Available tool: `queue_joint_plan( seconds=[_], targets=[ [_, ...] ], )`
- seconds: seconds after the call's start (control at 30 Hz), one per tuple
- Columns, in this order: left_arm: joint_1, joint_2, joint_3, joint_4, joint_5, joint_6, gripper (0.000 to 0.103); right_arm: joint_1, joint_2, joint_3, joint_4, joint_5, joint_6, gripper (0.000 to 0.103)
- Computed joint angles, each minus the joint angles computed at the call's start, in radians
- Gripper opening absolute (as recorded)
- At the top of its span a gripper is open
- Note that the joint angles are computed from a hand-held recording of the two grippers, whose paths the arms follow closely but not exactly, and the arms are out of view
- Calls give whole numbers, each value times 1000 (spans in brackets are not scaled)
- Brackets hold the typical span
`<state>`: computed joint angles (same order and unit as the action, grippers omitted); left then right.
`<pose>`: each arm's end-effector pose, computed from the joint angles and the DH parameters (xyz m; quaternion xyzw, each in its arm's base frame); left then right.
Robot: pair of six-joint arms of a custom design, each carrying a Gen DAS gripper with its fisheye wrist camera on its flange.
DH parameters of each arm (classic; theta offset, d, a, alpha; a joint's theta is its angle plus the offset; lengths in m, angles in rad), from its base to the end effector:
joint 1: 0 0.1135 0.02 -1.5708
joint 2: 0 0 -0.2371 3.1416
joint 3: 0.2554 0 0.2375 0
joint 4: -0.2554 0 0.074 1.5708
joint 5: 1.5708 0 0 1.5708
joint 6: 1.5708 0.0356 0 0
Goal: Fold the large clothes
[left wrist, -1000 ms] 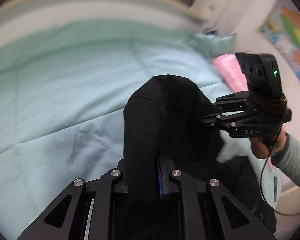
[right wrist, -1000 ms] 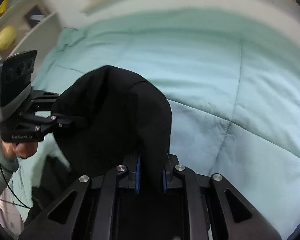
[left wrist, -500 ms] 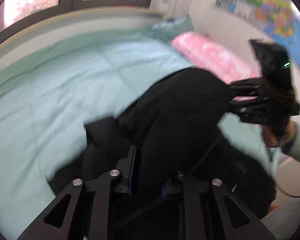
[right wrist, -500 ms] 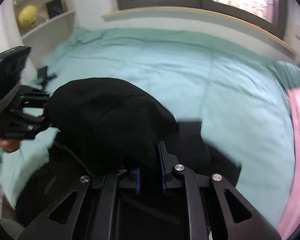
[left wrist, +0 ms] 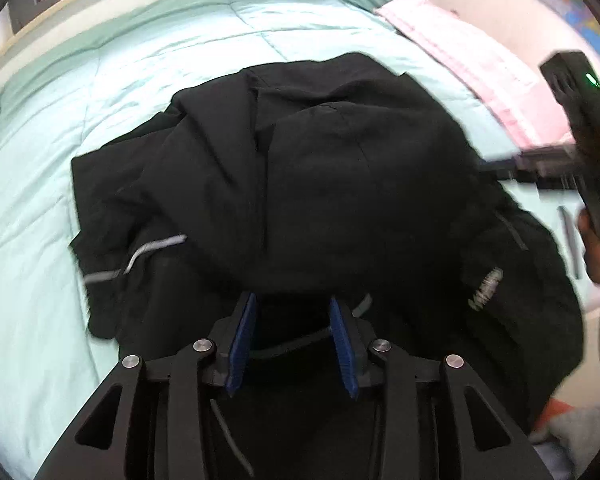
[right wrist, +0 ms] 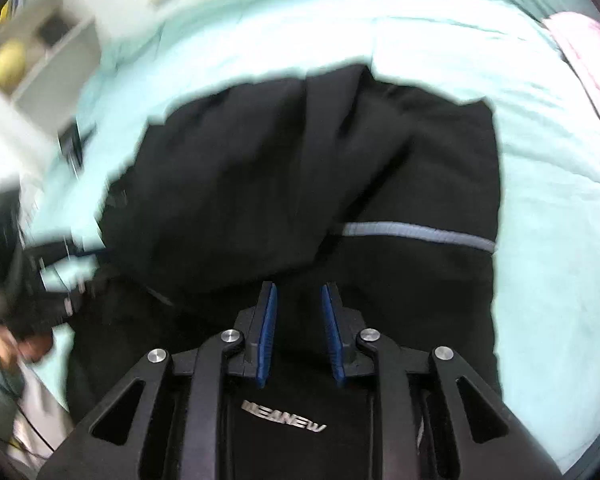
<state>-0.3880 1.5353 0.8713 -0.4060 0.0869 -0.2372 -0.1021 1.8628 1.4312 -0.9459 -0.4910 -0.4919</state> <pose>0.2600 -0.1096 0.1601 0.0836 0.9643 -0.1162 0.2226 0.3423 -0.0182 0.1955 -0.2100 0.9427 0.2039 0.1603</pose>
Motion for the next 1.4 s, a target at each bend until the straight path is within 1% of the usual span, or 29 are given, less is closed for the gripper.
queue_joint_plan(
  seconds=[0.07,0.1,0.13,0.2,0.27,0.33,0.37,0.4,0.43,0.47,0.5,0.53,0.6,0.63,0.67,0.7,0.8,0.87,0.9,0.93,1.0,1.07,1.1,1.17,1.2,1.27,1.3,1.33,1.4],
  targets=[
    [50,-85,-23,-24,62,-8,39,11,61,159,-77,-75,44,48],
    [88,-128,-31,-23,102,-19,39,34,82,218,-90,-97,77,60],
    [126,-154,-25,-17,141,-37,39,67,94,254,-76,-106,120,64],
    [205,-160,0,34,227,-84,43,146,177,380,-59,-82,192,64],
    [260,-75,65,107,281,-151,47,207,253,439,-12,-30,248,64],
    [290,29,105,179,319,-203,48,244,286,427,13,16,267,64],
    [301,123,144,210,358,-227,48,263,312,416,34,58,269,64],
    [302,185,160,225,378,-242,48,287,324,372,73,132,264,64],
    [285,245,178,231,378,-260,48,303,333,330,106,184,250,64],
    [276,317,213,220,376,-255,48,314,338,286,138,216,237,64],
    [256,402,254,196,340,-233,47,319,329,242,173,230,228,64],
    [244,453,266,202,314,-214,47,322,309,187,219,243,218,64],
    [253,486,227,289,330,-219,47,338,266,80,321,275,214,64],
    [270,486,216,309,359,-241,47,344,252,48,352,287,215,64],
    [287,487,224,296,383,-251,47,349,244,37,358,292,218,64],
    [303,475,229,276,403,-262,47,345,244,51,334,283,224,64],
    [304,351,161,265,387,-248,47,300,191,82,220,168,242,64],
    [309,217,84,265,408,-239,47,267,70,-6,214,82,219,64],
    [312,140,35,279,436,-245,47,263,7,-58,220,70,202,64],
    [307,95,8,283,441,-249,48,268,-47,-113,228,72,189,64],
    [268,47,-21,264,395,-253,49,285,-90,-194,256,100,168,64],
    [214,120,9,250,332,-264,49,329,-35,-234,315,193,179,64],
    [196,183,22,253,293,-278,49,331,40,-188,314,216,186,64],
    [185,334,23,329,291,-329,48,322,94,-209,370,200,207,64],
    [174,357,25,353,266,-320,48,320,97,-229,403,198,206,64],
    [144,363,40,347,203,-301,48,339,77,-263,447,229,214,64],
    [146,358,67,302,192,-298,48,349,74,-268,459,244,217,64],
    [148,363,81,286,190,-292,48,350,66,-277,463,244,213,64],
    [174,308,69,242,207,-271,48,335,44,-273,426,220,203,64]
  ],
)
